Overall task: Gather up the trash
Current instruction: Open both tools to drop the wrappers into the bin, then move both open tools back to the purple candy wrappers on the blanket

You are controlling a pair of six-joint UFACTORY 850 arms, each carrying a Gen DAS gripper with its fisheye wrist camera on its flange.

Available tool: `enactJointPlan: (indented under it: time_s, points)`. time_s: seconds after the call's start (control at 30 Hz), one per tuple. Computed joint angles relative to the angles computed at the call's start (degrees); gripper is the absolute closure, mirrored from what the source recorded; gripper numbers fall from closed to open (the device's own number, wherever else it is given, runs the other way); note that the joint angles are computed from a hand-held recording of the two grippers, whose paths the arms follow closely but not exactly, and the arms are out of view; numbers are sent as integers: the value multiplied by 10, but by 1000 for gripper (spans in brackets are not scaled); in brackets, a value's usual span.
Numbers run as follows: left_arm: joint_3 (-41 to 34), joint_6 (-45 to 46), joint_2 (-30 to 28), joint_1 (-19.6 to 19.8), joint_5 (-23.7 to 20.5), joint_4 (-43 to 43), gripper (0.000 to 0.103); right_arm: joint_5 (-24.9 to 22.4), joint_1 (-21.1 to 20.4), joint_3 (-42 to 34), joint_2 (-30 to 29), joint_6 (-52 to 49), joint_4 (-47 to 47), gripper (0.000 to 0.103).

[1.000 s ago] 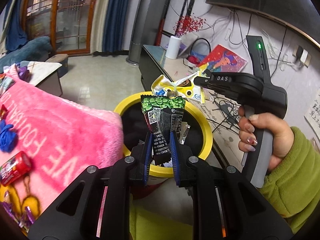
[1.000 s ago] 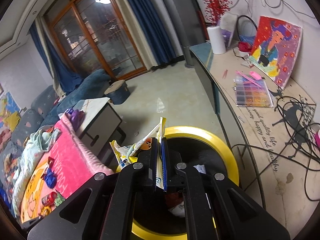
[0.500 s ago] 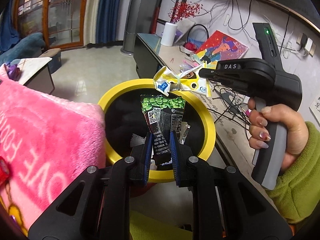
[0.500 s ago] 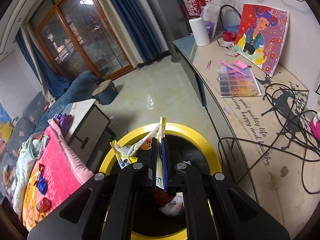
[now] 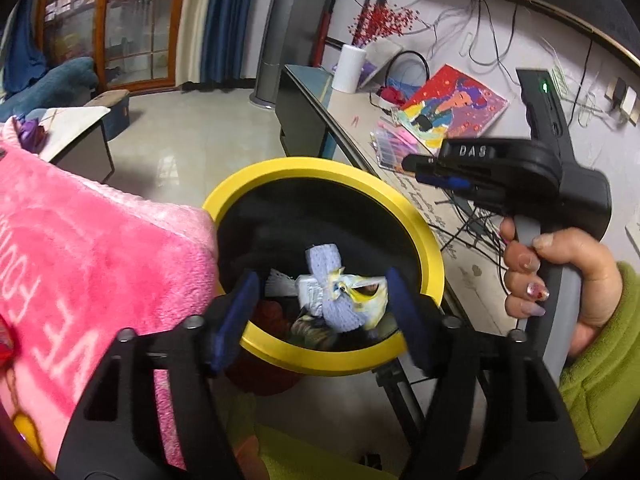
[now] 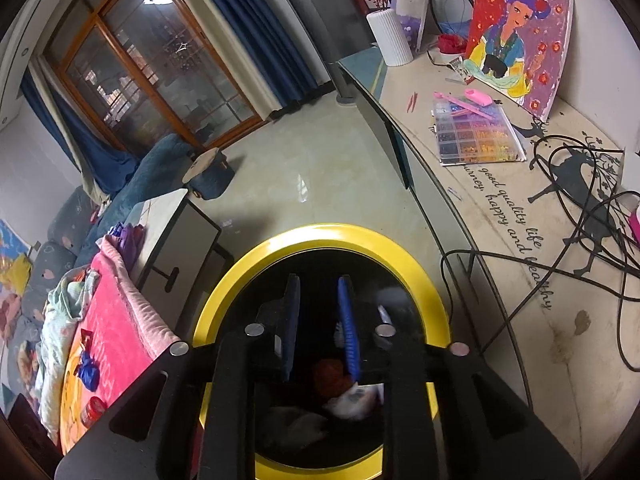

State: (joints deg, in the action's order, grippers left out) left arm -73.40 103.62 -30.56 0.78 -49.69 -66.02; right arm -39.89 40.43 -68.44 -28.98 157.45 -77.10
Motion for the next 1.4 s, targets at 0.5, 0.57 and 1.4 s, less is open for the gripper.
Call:
enactJointPlan:
  time_s: [0.5,0.57,1.4]
  points:
    - [3,25,22,48,11,-92,11,-40,20,-59,-21,-89,29,57]
    - [2,27,24,59,14,-105,11,-46,24,-70,-25,-98,28,54]
    - [-40,40,14,140,23,-206,11,-60,82,-268,-123,-299,14,42]
